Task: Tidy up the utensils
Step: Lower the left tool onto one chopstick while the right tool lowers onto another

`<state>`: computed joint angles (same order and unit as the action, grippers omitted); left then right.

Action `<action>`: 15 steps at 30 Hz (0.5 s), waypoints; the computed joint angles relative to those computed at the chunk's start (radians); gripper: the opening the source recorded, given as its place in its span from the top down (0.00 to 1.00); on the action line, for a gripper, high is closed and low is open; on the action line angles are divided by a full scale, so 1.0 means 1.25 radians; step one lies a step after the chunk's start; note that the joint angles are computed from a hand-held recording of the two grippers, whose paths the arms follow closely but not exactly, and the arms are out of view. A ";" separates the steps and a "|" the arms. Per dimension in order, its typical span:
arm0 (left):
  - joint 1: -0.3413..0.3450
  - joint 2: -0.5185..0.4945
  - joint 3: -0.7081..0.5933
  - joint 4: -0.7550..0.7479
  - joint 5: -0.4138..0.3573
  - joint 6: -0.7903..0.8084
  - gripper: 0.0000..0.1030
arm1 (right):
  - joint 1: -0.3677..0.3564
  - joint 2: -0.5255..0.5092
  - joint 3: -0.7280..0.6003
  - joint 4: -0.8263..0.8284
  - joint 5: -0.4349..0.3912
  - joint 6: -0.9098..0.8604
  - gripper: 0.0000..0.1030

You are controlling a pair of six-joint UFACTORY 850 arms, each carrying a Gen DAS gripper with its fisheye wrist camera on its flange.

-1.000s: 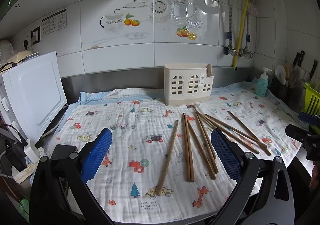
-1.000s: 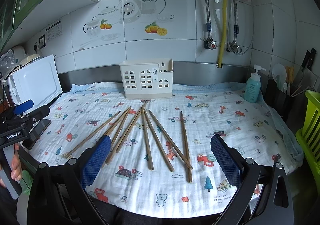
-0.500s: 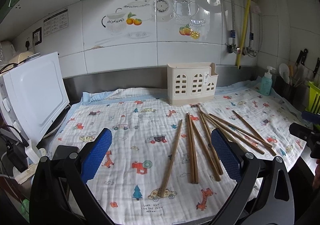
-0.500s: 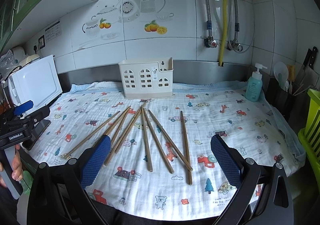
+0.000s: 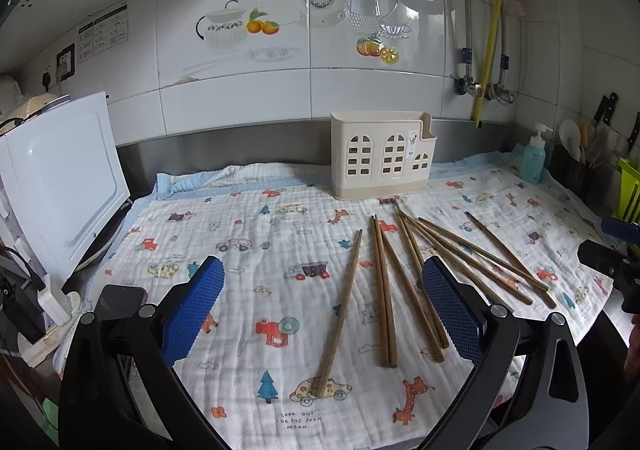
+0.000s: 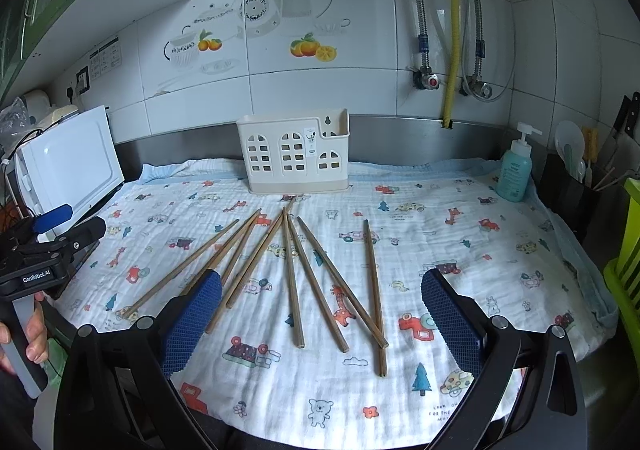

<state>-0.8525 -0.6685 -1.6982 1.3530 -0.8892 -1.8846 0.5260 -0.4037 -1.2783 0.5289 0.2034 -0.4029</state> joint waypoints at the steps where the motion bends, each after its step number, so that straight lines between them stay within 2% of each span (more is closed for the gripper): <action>1: 0.002 -0.001 -0.001 -0.001 0.006 0.000 0.05 | -0.001 -0.003 -0.004 -0.001 -0.003 0.000 0.06; 10: 0.017 -0.007 -0.003 -0.011 0.047 0.005 0.05 | -0.005 -0.024 -0.033 0.021 -0.023 -0.040 0.06; 15: 0.025 -0.010 -0.001 -0.028 0.067 0.017 0.06 | -0.007 -0.038 -0.050 0.075 -0.033 -0.100 0.07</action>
<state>-0.8209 -0.6812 -1.6996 1.3183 -0.8049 -1.8636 0.5172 -0.4512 -1.3405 0.6226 0.1617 -0.5283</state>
